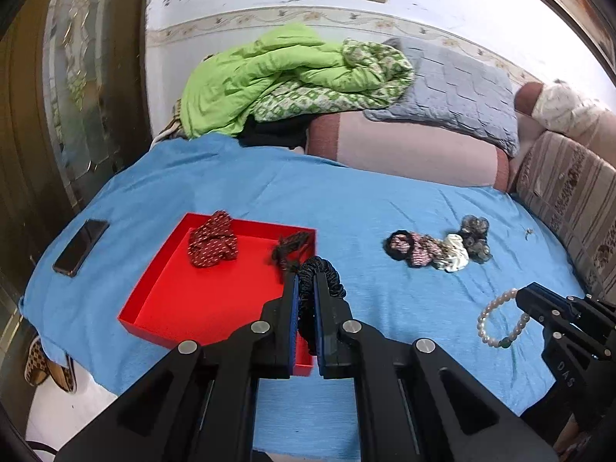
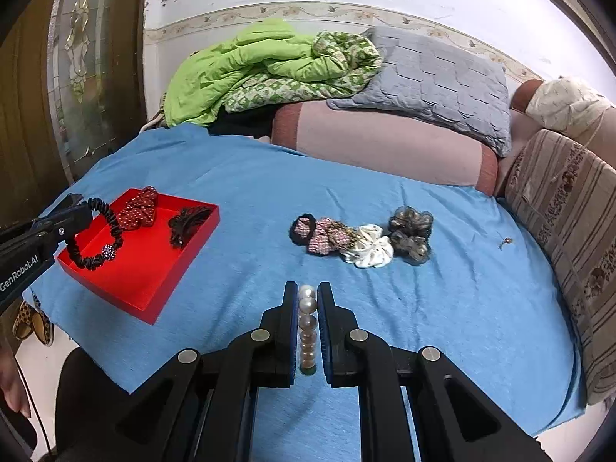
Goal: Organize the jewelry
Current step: 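Carry hair tie into the red tray and open left tool while right tool drops the bracelet there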
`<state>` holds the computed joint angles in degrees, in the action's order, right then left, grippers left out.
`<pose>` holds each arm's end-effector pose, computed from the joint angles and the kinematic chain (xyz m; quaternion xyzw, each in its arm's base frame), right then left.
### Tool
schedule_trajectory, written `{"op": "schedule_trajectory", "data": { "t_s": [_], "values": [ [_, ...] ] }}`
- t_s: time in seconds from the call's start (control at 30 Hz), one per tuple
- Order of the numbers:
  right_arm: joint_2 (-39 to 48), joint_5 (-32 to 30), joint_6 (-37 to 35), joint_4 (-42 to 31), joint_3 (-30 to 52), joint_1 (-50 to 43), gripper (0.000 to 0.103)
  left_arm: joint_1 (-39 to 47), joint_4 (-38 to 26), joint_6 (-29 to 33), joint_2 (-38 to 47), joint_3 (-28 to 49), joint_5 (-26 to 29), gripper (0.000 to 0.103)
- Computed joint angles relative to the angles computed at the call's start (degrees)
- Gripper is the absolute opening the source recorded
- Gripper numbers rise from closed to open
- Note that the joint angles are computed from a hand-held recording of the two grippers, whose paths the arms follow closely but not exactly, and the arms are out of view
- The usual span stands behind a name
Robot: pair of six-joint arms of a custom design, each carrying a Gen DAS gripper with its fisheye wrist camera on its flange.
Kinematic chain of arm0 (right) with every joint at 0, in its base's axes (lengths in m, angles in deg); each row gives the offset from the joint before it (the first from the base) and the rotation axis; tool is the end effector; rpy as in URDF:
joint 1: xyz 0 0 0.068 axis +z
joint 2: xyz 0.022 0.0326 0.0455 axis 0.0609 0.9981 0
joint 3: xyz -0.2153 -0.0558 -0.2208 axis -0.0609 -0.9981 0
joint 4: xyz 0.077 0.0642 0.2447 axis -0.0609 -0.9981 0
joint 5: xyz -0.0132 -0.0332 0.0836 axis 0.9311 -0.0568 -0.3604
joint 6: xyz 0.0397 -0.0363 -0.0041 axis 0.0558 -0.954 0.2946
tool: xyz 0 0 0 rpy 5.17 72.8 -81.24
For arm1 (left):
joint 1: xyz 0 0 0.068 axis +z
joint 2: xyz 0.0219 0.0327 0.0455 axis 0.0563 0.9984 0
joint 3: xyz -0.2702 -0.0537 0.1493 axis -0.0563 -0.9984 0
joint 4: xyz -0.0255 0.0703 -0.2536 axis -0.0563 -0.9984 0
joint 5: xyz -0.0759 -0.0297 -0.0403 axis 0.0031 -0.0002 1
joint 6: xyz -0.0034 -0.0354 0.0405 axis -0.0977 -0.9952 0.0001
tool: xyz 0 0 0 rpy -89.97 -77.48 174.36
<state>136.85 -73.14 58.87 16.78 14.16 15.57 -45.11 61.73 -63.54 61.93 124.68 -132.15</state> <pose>0.2710 0.0589 0.1597 -0.1572 0.8811 0.0304 0.4450 0.2142 -0.2033 0.1948 -0.1311 0.8816 0.0269 0.4526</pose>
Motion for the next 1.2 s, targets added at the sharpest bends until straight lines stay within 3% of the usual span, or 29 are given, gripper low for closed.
{"op": "schedule_trajectory", "data": {
  "t_s": [0.4,0.53,0.73,0.93,1.2],
  "values": [
    [7.4,-0.3,0.5,-6.8,11.7,11.6,0.011,18.6,12.9,11.9,-8.8,-14.4,10.2,0.007],
    [12.4,-3.1,1.5,-9.7,17.9,15.1,0.011,26.7,18.1,16.5,-6.6,-16.3,16.6,0.007],
    [19.2,-6.1,2.4,-11.7,25.5,19.0,0.011,33.0,22.5,21.5,-0.1,-15.3,21.0,0.007],
    [27.0,-7.2,4.0,-15.1,32.7,21.7,0.011,36.6,23.9,25.0,5.5,-13.5,22.3,0.007],
    [33.6,-8.5,4.8,-19.0,37.0,21.3,0.011,38.7,24.2,24.3,10.6,-13.0,23.6,0.007]
  ]
}}
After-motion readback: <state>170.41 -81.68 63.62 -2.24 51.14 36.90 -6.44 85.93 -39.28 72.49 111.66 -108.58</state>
